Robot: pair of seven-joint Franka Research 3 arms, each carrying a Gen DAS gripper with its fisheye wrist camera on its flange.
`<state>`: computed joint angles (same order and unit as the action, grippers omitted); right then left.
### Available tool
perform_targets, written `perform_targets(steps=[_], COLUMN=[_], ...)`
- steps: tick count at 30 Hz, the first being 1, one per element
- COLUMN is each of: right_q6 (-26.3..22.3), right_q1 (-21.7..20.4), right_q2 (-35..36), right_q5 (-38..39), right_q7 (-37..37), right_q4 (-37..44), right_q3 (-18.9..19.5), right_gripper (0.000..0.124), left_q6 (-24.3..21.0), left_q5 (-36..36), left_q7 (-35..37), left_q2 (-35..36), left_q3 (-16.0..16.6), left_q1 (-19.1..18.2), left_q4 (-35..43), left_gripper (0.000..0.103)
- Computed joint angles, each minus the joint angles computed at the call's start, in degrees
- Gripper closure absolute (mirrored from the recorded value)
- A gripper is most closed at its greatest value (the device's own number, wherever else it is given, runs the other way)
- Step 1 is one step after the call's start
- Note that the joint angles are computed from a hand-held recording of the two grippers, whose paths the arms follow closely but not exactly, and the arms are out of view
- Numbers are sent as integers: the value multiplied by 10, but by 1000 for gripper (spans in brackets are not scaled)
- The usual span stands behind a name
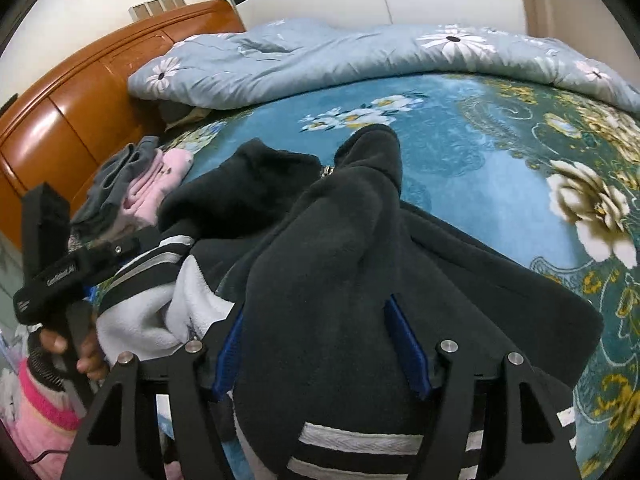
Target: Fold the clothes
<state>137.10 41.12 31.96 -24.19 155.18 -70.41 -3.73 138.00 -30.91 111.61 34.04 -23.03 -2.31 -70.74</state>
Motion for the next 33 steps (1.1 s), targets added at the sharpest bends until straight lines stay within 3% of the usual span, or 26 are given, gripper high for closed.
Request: perform_targets(steps=[6,11,12,16,18,21,27,30,33], right_q6=[-12,-5,-9,-13,-8,-24,-66,-70,-71], right_q1=[9,14,15,19,18,18,24,19,12], right_q2=[3,-8,-9,-24,-34,-41,-57,-73,-77], right_q5=[-14,-30,-34,-57,-68,-86,-129,-145,-144], right_q7=[15,45,50,76,87,92,100,101,88], right_q4=[1,-16,-16,-32,-47,-48,-49,-66,-72], right_q3=[-7,-10,-11,-13,-12,-9,-5,5,16], right_gripper=[56,59,62,84,96,100,102,103,103], left_q6=[37,58,57,55,55,48,52,49,78], left_q5=[39,3,-1,-3,-5,-27,-42,-54,-55], left_q7=[4,16,17,15,16,32,59,73,89], left_q2=[-22,-28,-29,-35,-40,-50,-66,-69,-87], left_q3=[12,-8,-9,-2,-1,-9,-3,-5,0], left_q1=[-16,5,7,8,11,23,18,21,17], left_q4=[-40,-59,-59,-65,-72,-84,-98,-100,-123], left_gripper=[24,24,26,55,62,75,82,80,78])
